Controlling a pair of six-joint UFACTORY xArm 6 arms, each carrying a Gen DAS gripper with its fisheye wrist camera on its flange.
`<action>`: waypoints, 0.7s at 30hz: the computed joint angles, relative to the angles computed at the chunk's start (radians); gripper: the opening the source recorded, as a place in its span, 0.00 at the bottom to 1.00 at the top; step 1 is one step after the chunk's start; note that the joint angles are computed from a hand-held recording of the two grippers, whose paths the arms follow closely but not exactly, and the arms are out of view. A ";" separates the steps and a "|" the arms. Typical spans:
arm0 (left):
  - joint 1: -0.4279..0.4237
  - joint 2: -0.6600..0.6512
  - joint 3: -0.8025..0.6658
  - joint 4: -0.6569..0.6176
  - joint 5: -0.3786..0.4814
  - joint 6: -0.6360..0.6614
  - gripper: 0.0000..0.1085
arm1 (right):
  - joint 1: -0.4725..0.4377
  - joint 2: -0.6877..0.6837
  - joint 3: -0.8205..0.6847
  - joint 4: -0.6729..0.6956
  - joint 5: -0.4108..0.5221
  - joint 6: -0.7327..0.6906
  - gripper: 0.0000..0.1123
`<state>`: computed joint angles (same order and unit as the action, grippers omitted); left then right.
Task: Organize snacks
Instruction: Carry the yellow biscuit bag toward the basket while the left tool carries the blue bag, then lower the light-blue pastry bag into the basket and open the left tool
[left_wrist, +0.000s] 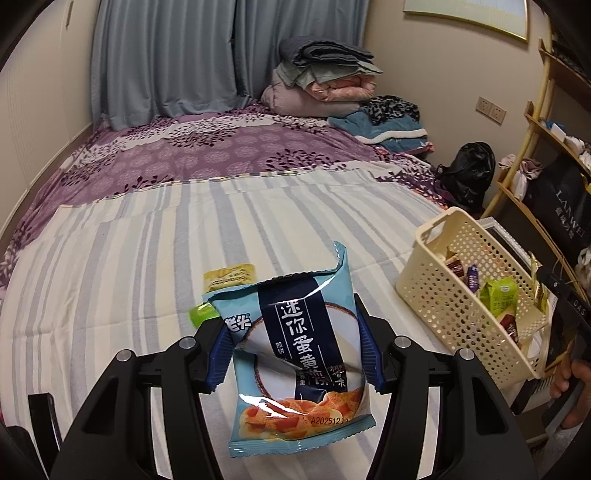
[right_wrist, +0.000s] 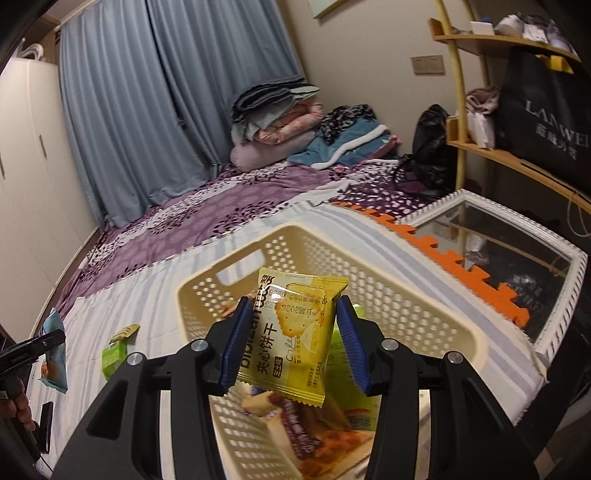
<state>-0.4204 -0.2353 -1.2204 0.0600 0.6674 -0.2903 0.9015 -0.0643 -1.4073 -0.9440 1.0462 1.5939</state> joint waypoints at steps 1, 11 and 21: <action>-0.009 0.007 -0.007 -0.004 -0.001 0.002 0.54 | 0.003 -0.012 0.014 -0.007 0.005 0.005 0.42; -0.098 0.108 -0.124 0.004 0.025 0.030 0.54 | -0.014 -0.088 0.127 -0.009 -0.032 0.075 0.43; -0.146 0.171 -0.218 0.012 0.050 0.050 0.54 | -0.024 -0.123 0.185 -0.022 -0.063 0.132 0.47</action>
